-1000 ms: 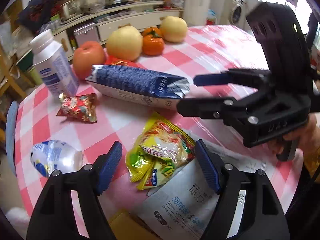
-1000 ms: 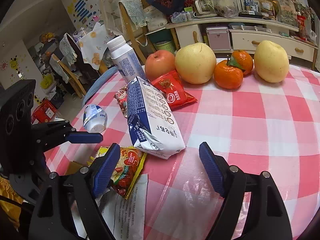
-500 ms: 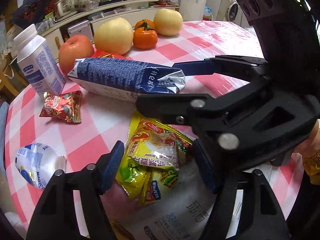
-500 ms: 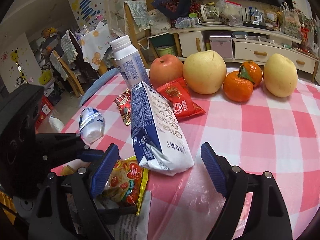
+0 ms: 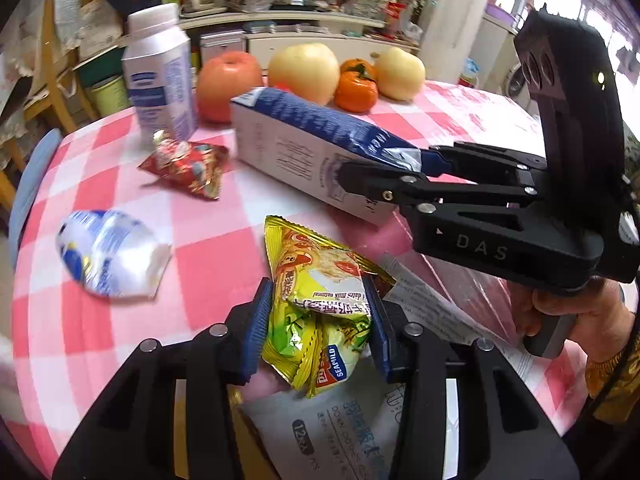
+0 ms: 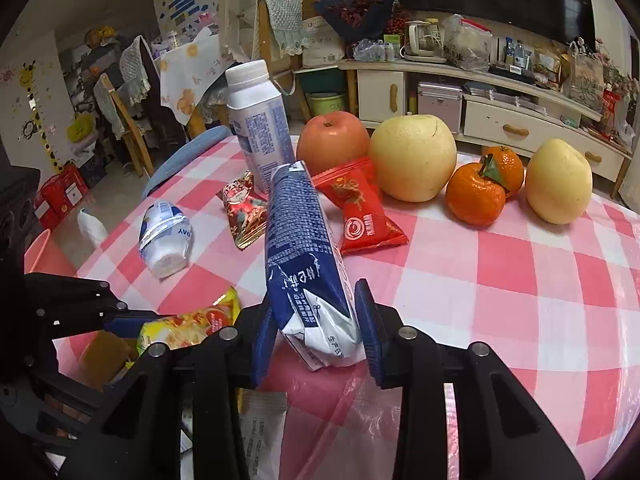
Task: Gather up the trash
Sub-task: 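Carry both items over the pink bucket and open both tools to drop them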
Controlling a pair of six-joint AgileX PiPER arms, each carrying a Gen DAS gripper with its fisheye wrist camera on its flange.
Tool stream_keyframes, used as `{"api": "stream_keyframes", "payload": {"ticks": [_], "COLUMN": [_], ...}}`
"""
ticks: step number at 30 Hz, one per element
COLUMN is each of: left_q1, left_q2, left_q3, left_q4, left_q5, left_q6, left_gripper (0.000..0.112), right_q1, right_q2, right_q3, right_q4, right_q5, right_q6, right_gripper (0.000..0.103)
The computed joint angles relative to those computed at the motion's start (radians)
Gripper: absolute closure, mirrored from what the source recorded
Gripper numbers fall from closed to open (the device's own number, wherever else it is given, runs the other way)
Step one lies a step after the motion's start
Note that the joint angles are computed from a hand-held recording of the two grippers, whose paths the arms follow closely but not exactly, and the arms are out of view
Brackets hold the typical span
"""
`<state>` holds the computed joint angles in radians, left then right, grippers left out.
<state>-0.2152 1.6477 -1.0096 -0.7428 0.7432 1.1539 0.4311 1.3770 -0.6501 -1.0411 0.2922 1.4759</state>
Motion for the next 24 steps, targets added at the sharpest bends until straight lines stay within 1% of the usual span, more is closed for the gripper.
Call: {"api": "stream_keyframes", "payload": {"ticks": [2, 4, 8, 11, 14, 16, 18, 22, 24], "left_q1": [0.018, 0.029, 0.080, 0.114, 0.174, 0.221, 0.252, 0.355, 0.403], "left_q2": [-0.022, -0.047, -0.090, -0.129, -0.169, -0.199, -0.223, -0.272, -0.280], "left_q3": [0.014, 0.032, 0.053, 0.073, 0.092, 0.108, 0.118, 0.158, 0.168], "left_q4": [-0.001, -0.003, -0.020, -0.041, -0.094, -0.126, -0.146, -0.200, -0.226], "left_q5": [0.009, 0.004, 0.020, 0.022, 0.058, 0.079, 0.096, 0.127, 0.154], "left_q6": [-0.013, -0.025, -0.026, -0.023, -0.011, -0.003, -0.002, 0.038, 0.051], "left_gripper": [0.068, 0.068, 0.068, 0.068, 0.068, 0.068, 0.068, 0.068, 0.068], "right_q1": [0.020, 0.028, 0.043, 0.062, 0.078, 0.103, 0.135, 0.228, 0.260], "right_q2": [-0.005, -0.014, -0.047, -0.085, -0.123, -0.145, -0.162, -0.183, -0.191], "right_q3": [0.000, 0.004, 0.017, 0.037, 0.058, 0.067, 0.070, 0.059, 0.053], "right_q4": [-0.009, 0.001, 0.014, -0.018, -0.029, -0.031, -0.027, -0.037, -0.035], "right_q5": [0.016, 0.017, 0.030, 0.049, 0.039, 0.048, 0.065, 0.141, 0.159], "right_q6": [0.011, 0.007, 0.013, 0.072, 0.117, 0.144, 0.163, 0.211, 0.226], "right_gripper": [0.069, 0.070, 0.072, 0.072, 0.072, 0.072, 0.072, 0.072, 0.072]}}
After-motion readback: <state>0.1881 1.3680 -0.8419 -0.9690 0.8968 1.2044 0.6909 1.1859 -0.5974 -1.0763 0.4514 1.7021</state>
